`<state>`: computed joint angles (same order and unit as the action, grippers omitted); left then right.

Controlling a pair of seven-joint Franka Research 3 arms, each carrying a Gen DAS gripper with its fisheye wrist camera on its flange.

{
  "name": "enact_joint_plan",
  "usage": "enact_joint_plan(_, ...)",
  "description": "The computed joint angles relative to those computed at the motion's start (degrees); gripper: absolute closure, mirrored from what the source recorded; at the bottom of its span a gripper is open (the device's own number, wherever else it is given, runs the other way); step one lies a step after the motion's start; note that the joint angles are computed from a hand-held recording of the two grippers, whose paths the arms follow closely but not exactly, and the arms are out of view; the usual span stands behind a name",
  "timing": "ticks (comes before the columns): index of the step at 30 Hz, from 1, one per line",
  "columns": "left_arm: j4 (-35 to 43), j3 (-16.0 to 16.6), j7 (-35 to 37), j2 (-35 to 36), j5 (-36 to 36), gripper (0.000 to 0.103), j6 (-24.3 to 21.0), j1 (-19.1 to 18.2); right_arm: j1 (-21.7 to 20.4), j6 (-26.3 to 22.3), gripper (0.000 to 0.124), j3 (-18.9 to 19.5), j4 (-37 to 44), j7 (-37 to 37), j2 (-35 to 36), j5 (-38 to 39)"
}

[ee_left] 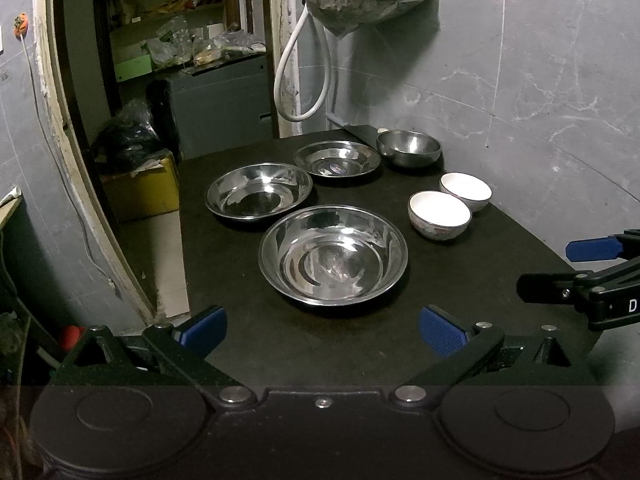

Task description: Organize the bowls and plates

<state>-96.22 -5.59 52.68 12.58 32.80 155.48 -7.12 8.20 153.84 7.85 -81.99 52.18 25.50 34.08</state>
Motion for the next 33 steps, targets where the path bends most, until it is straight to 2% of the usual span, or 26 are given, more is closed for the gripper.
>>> enact_joint_plan(20,-0.6,0.5,-0.9,-0.5,1.4,0.001,-0.1,0.0,-1.2,-0.9,0.021,0.5,1.8,-1.1,1.1,1.3)
enact_joint_plan(33,0.9,0.5,-5.3,-0.6,6.0,0.001,-3.3,-0.9,-1.8,-2.5,0.021,1.5,4.9,-3.9,3.2,3.1)
